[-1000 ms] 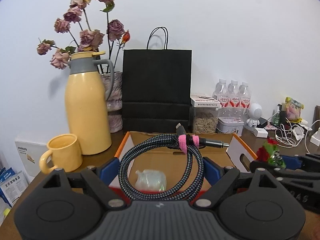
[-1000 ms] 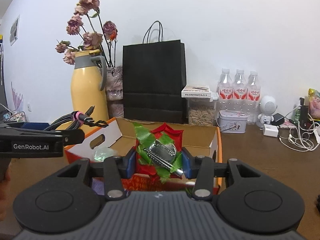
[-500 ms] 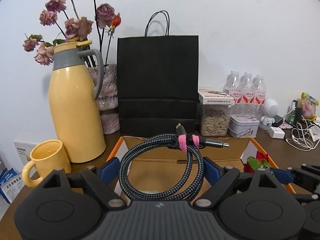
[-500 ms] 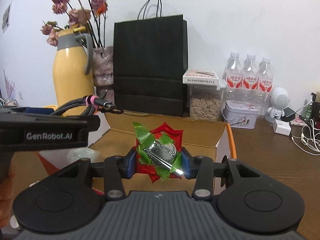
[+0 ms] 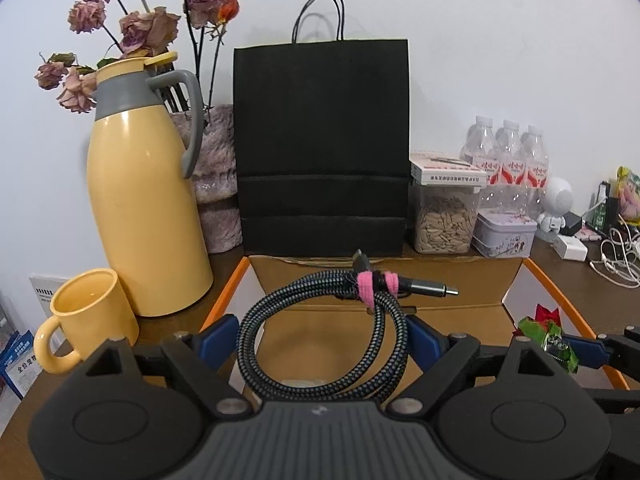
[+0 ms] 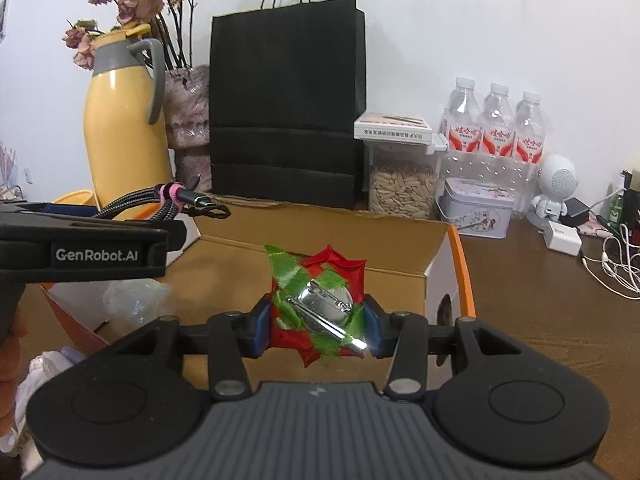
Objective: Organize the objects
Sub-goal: 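Carry the bow and cable into the cardboard box and open both tools, then move both open tools back from the box toward the table items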
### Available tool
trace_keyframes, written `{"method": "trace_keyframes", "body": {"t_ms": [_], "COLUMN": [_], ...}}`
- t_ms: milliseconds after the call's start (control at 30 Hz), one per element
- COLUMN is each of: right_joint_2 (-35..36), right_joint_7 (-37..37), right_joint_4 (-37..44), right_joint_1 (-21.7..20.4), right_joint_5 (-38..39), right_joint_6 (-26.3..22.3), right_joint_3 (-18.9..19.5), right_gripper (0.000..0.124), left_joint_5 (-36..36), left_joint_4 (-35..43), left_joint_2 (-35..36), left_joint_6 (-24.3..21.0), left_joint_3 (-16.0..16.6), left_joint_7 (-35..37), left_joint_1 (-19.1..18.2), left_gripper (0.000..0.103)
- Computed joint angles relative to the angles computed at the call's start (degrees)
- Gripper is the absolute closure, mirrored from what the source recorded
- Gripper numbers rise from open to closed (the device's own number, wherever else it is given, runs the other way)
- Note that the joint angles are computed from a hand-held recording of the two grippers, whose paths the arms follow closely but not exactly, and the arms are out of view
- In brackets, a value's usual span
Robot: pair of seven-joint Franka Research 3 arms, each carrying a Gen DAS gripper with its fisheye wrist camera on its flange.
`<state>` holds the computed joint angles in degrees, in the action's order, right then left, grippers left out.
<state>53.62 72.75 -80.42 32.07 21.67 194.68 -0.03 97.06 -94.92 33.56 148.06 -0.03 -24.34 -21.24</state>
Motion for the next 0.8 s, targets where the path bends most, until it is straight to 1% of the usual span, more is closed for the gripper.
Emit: {"method": "trace_keyframes", "body": {"t_ms": [33, 67, 100, 133, 167, 200, 400, 600, 800], "right_joint_2": [0.04, 0.25, 0.43, 0.51, 0.43, 0.39, 0.37, 0.38, 0.21], "right_joint_7": [0.15, 0.57, 1.00, 1.20, 1.13, 1.09, 1.00, 0.89, 0.66], "right_joint_4": [0.21, 0.52, 0.58, 0.54, 0.35, 0.36, 0.39, 0.36, 0.04], "right_joint_1": [1.16, 2.24, 3.24, 3.95, 4.14, 4.15, 4.17, 4.08, 4.56], "right_joint_5": [0.85, 1.65, 2.34, 2.71, 2.65, 2.62, 2.61, 2.59, 2.74], "right_joint_6": [-1.02, -1.45, -1.39, -1.33, -1.16, -1.26, -1.11, -1.00, -0.88], "right_joint_3": [-1.62, -3.11, -4.46, -5.42, -5.67, -5.72, -5.74, -5.60, -6.23], "right_gripper": [0.057, 0.037, 0.030, 0.025, 0.023, 0.021, 0.021, 0.021, 0.021], "left_joint_5": [-0.83, -1.72, -2.89, -3.86, -4.67, -5.29, -6.43, -5.96, -5.32], "left_joint_4": [0.30, 0.63, 0.92, 1.13, 1.27, 1.36, 1.17, 1.01, 0.60], "left_joint_2": [0.22, 0.52, 0.79, 0.99, 1.13, 1.21, 1.10, 0.92, 0.44], "left_joint_6": [0.17, 0.09, -0.33, -0.72, -1.13, -1.11, 0.03, 0.25, 0.24], "left_joint_3": [-0.16, -0.22, -0.21, -0.12, 0.04, 0.20, 1.07, 1.29, 1.20], "left_joint_7": [1.03, 1.97, 3.01, 3.76, 4.30, 4.66, 4.62, 4.53, 3.68], "left_joint_1": [0.16, 0.19, 0.11, -0.04, -0.23, -0.29, -0.52, -0.85, -0.92], "left_gripper": [0.014, 0.009, 0.005, 0.000, 0.000, 0.000, 0.000, 0.000, 0.000]}}
